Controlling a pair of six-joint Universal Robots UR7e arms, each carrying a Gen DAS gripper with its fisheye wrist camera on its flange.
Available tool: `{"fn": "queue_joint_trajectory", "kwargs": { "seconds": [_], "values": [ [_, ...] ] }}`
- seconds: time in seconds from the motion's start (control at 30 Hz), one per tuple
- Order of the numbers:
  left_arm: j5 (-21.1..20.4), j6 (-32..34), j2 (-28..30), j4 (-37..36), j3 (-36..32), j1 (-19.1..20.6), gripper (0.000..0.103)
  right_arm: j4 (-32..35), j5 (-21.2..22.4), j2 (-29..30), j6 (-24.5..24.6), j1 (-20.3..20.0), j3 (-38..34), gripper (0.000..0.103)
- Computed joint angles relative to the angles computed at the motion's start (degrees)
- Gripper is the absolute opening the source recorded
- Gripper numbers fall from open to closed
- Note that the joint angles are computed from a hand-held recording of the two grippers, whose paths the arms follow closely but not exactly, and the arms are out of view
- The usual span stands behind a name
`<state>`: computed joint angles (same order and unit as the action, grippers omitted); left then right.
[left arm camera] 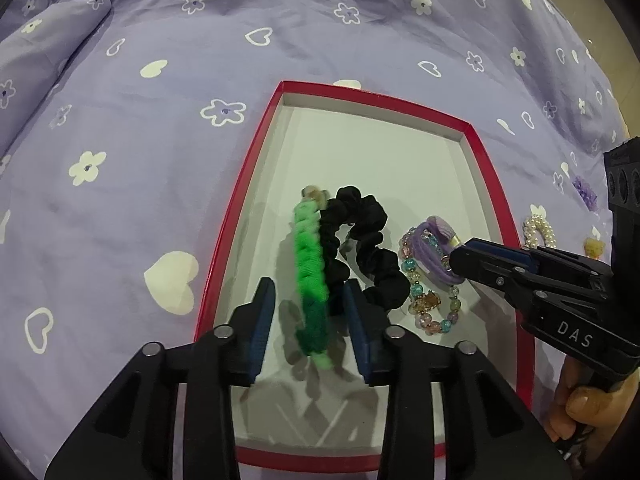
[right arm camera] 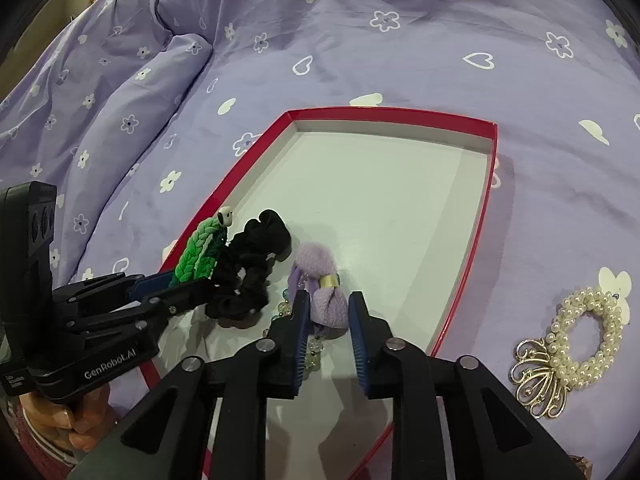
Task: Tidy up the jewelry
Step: 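Lower the hair tie and bow clip into the red box and open both grippers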
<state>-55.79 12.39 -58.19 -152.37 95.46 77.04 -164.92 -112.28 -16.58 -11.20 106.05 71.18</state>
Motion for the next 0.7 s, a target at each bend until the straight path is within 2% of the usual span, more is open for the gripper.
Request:
{"fn": "queue_joint_trajectory", "kwargs": {
  "seconds": [0.2,0.33,0.43,0.7],
  "values": [
    [0.39,0.26,-0.37,-0.08,0.44,-0.11,0.036,-0.93,0.48,-0.57,0.66,0.1,1.08,0.026],
    [0.87,-0.37,-0.71,-0.13,0.75,-0.25,0.041,-2.64,1.22,-1.49,0.93,0.17,2.52,0.035],
    [1.1,-0.73,-1.44,-0.61,1.52,-0.58,0.049,-4.25,1.73,-2.52,0.67,0.38,3.96,0.035],
    [1.1,-0.9,-3.55,-2.11,4.07,-1.91,0.051,-10.08,2.4,-6.51,1.06,0.63,10.19,0.035]
  ]
}}
